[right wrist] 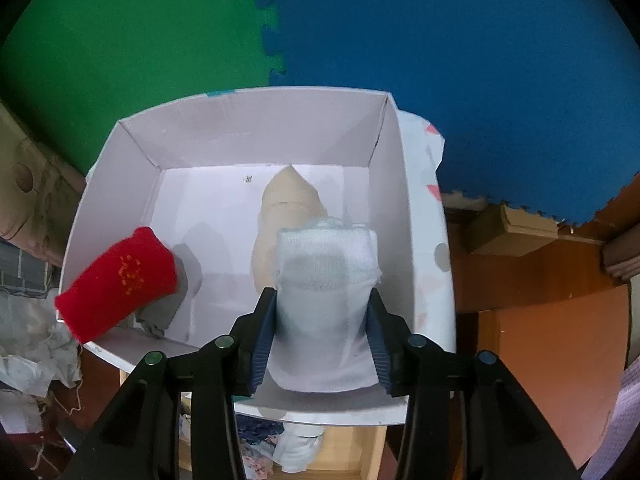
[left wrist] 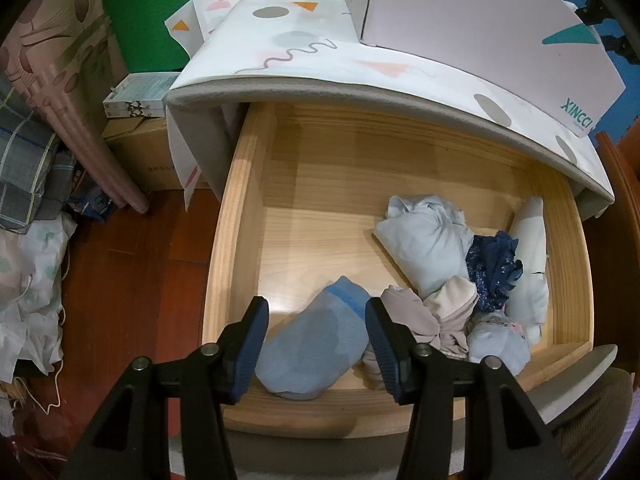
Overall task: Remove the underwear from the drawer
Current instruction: 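Lift the white rolled bundle with the right tool and release it into the white box, then move the right tool back into the drawer and grasp the white sheer bundle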
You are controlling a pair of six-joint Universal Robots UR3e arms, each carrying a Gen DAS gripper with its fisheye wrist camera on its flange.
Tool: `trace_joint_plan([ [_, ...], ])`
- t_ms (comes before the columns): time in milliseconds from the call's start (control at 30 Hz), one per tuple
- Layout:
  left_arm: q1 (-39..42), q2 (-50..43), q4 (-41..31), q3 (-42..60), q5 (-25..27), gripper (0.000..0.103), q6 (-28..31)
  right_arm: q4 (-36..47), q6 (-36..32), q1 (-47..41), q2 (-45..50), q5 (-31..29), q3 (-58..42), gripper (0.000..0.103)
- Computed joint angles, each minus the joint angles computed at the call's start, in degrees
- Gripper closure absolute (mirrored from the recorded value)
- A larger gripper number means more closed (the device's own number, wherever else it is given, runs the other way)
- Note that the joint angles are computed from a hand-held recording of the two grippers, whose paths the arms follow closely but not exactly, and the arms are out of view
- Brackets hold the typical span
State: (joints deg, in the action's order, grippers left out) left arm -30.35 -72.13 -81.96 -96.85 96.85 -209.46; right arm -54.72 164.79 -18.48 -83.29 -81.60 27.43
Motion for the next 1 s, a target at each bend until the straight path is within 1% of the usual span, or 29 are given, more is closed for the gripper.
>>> trace_joint_plan([
  [67,0.3,0.25,-0.08,-0.15,-0.34,0.052,0.35,-2.91,0.11,-0.08,-1.73,0.05,3.53,0.057],
  [100,0.37,0.23,-0.21,-0.09,-0.34,0.052,0.41,-3.01,-0.13,-0.27,-1.85,0.31,3.75,0.056],
  [233,0.91,0.37,-0.53,-0.17,-0.78,0.052,0.71,0.47,-1.24,0.08,-0.15,-1.04,-1.43,0.055],
  [333,0.9,0.34,-0.63,-0.18,-0.69,0.052,0.67,5.96,-2.47,-2.19,1.6,1.1,-9.5,0.05],
  [400,0.8,-0.06,-0.81,-0.01,-0.76,0.052,0.65,9.98,-3.83,-3.73,2.32,1.92,-14.89,0.05],
  [500,1.06,-0.28,-0.92,-0.08,-1.33,0.052,0.71,15.59,-7.42,-6.74,0.15,3.96,-17.16,0.05],
  [533,1.07,-0.39,-0.85,-0.1,-1.46,0.052,0.76,16.91,-8.44,-7.81,-1.36,4.57,-16.17,0.05],
  [633,1.15,-0.53,-1.07,-0.13,-1.6,0.052,1.05,19.12,-13.63,-12.18,-9.1,6.3,-7.7,0.05],
  [700,1.32,-0.31,-0.99,-0.38,-1.72,0.052,1.1,20.19,-19.05,-16.14,-16.15,7.2,0.46,0.05],
  [767,1.62,-0.08,-0.96,-0.57,-1.97,0.052,1.09,21.4,-23.52,-19.65,-21.11,7.61,6.07,0.05],
  [800,1.85,0.19,-0.98,-0.76,-2.09,0.052,1.16,23.06,-27.17,-22.9,-24.55,8.16,9.51,0.05],
  [900,2.37,0.68,-1.11,-1.22,-2.67,0.052,1.29,26.84,-36.46,-30.65,-33.35,7.77,19.1,0.05],
  [1000,2.62,0.73,-1.28,-1.31,-2.96,0.052,1.39,27.13,-40.86,-33.68,-40.44,5.86,29.05,0.05],
])
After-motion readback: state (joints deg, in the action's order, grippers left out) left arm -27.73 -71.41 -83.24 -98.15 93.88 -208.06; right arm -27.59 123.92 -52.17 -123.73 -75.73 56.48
